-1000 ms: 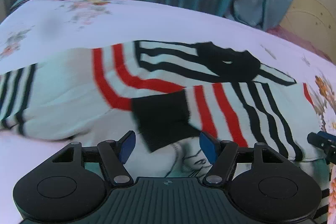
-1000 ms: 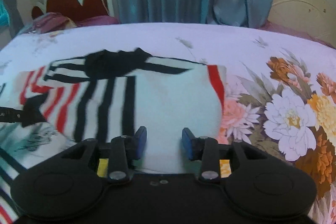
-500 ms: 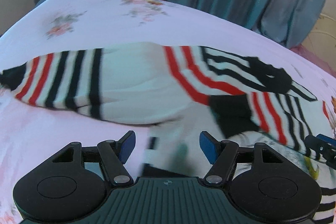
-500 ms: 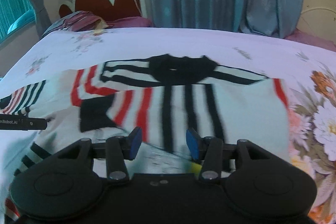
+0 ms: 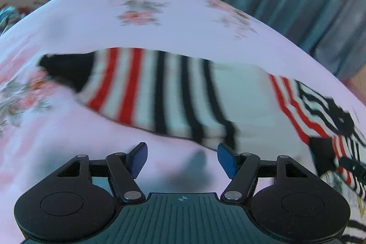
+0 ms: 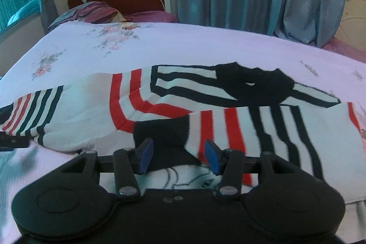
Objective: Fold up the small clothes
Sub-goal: 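Grasp the other black sleeve cuff with the left gripper and lift it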
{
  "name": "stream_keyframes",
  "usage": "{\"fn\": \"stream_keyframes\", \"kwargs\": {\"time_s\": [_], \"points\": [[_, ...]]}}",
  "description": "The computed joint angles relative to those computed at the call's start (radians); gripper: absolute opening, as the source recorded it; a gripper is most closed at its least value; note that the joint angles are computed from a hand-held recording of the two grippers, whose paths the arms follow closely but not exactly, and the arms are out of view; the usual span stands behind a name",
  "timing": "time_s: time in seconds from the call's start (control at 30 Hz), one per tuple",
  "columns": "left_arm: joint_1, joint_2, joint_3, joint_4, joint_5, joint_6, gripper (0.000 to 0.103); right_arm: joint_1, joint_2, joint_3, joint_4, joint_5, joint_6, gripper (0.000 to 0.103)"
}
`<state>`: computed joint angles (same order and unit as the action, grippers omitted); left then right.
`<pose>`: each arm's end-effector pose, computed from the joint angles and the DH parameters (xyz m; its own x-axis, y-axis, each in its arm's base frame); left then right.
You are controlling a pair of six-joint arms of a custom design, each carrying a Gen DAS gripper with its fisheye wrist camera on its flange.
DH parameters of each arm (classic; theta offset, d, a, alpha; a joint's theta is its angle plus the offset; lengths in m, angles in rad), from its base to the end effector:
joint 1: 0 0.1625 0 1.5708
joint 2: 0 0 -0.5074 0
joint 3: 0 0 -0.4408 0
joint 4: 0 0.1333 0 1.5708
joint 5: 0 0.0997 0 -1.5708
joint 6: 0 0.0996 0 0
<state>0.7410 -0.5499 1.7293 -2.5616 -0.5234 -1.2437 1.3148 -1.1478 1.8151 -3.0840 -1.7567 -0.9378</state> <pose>-0.3604 -0.6273 -0.0474 -0.7562 -0.4742 -0.4509 0.0268 0.6661 -0.7454 -0.0646 -0.7004 0.3621 -0.6771 -0.2908 0.6760 -0.6390 0.6880 -0.3440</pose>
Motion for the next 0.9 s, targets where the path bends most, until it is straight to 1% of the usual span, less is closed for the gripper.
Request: {"fn": "stream_keyframes", "kwargs": {"time_s": [0.13, 0.17, 0.23, 0.33, 0.37, 0.53, 0.57, 0.6, 0.63, 0.7, 0.73, 0.8, 0.87, 0.9], "points": [[0.026, -0.054, 0.091, -0.072, 0.005, -0.058, 0.067, 0.012, 0.028, -0.009, -0.020, -0.034, 0.029, 0.048], [0.032, -0.060, 0.108, -0.104, 0.007, -0.053, 0.067, 0.015, 0.033, -0.009, -0.027, -0.042, 0.029, 0.048], [0.048, -0.066, 0.139, -0.218, 0.007, -0.004, 0.067, 0.021, 0.044, -0.011, -0.040, -0.060, 0.030, 0.048], [0.064, -0.061, 0.149, -0.311, 0.017, 0.046, 0.067, 0.028, 0.057, -0.012, -0.061, -0.081, 0.029, 0.048], [0.069, -0.059, 0.157, -0.361, 0.022, 0.065, 0.067, 0.030, 0.061, -0.012, -0.070, -0.089, 0.029, 0.048], [0.096, -0.009, 0.171, -0.692, 0.044, 0.219, 0.066, 0.032, 0.081, -0.027, -0.092, -0.124, 0.039, 0.048], [0.100, 0.001, 0.170, -0.745, 0.054, 0.244, 0.063, 0.031, 0.086, -0.029, -0.097, -0.130, 0.039, 0.048], [0.102, 0.010, 0.163, -0.757, 0.071, 0.249, 0.047, 0.031, 0.090, -0.032, -0.103, -0.137, 0.036, 0.048], [0.104, 0.015, 0.155, -0.737, 0.093, 0.236, 0.038, 0.030, 0.094, -0.033, -0.105, -0.142, 0.035, 0.048], [0.112, 0.017, 0.149, -0.721, 0.109, 0.203, 0.009, 0.028, 0.099, -0.035, -0.110, -0.146, 0.029, 0.048], [0.115, 0.018, 0.147, -0.714, 0.112, 0.186, 0.007, 0.028, 0.099, -0.034, -0.113, -0.147, 0.023, 0.048], [0.112, 0.020, 0.145, -0.722, 0.120, 0.192, 0.006, 0.027, 0.093, -0.034, -0.103, -0.138, 0.031, 0.048], [0.096, 0.029, 0.134, -0.732, 0.146, 0.233, 0.006, 0.020, 0.082, -0.030, -0.100, -0.112, 0.050, 0.048], [0.087, 0.041, 0.117, -0.761, 0.155, 0.285, 0.006, 0.017, 0.080, -0.032, -0.096, -0.107, 0.058, 0.048]]}}
